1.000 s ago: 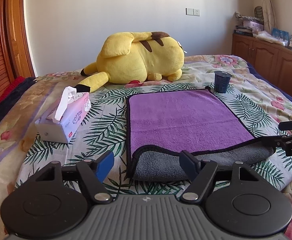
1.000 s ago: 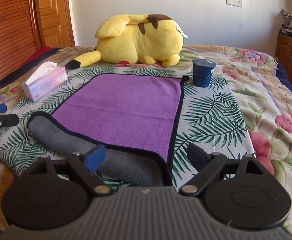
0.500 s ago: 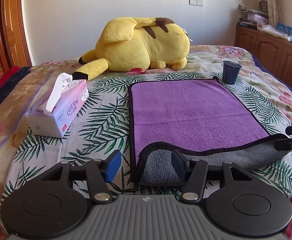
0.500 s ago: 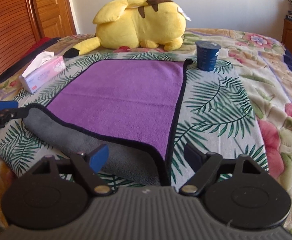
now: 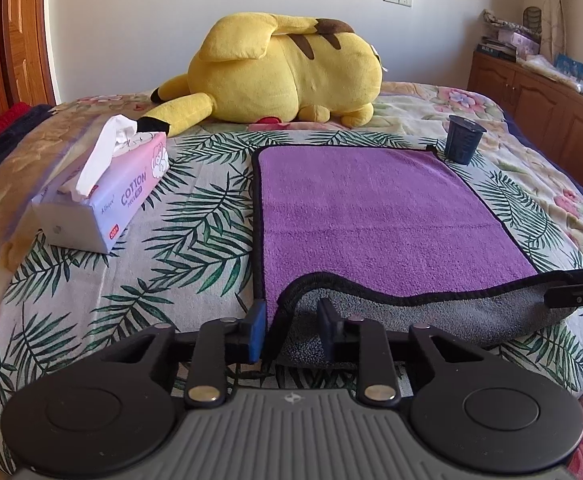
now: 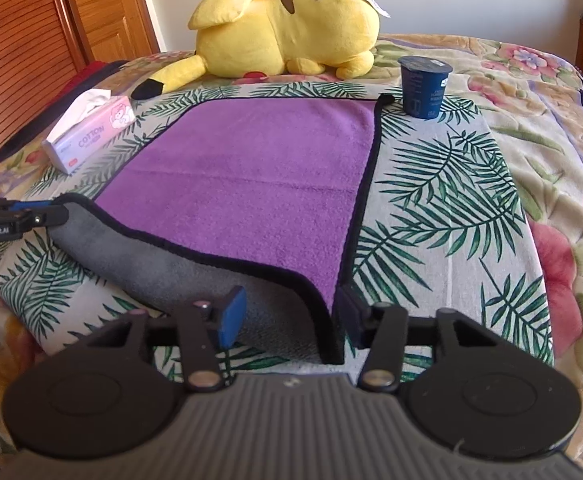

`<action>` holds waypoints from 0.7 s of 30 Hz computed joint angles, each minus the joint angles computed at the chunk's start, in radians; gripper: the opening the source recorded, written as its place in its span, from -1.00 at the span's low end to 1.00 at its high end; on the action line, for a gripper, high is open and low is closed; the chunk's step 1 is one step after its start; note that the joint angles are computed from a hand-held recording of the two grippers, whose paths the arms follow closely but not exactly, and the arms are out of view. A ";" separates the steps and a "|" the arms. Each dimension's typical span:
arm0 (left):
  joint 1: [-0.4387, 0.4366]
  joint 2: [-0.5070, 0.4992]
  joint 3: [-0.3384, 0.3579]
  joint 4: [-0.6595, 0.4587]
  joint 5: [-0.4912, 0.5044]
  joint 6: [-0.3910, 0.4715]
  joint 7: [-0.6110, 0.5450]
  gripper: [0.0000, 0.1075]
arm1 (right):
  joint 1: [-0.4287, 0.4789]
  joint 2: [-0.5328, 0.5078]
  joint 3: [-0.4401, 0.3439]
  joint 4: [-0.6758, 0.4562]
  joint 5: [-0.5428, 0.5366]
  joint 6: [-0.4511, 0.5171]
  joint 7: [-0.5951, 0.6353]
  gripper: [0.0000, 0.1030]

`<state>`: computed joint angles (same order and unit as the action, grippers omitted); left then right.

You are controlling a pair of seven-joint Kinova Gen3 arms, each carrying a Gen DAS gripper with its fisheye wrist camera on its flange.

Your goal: Fold towel

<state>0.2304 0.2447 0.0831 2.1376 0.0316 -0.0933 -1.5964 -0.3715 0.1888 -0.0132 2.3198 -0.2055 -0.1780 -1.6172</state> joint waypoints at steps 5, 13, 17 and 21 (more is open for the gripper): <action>0.030 0.000 -0.028 0.009 0.011 -0.014 -0.012 -1.00 | 0.012 0.002 -0.011 -0.006 0.019 0.013 -0.006 -0.32; 0.014 0.004 -0.009 0.013 0.003 -0.018 -0.022 -1.00 | -0.006 -0.002 0.007 -0.004 0.009 0.012 0.013 -0.66; 0.002 0.004 0.003 0.015 -0.004 -0.023 -0.019 -1.00 | -0.011 -0.004 0.011 0.002 0.000 -0.002 0.023 -0.81; -0.002 0.002 0.010 0.018 -0.008 -0.030 -0.016 -1.00 | -0.002 -0.004 0.002 0.008 -0.001 -0.018 0.027 -0.91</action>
<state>0.2281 0.2471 0.0930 2.1555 0.0237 -0.1228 -1.6128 -0.3734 0.1844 -0.0114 2.3273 -0.2070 -0.1960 -1.5900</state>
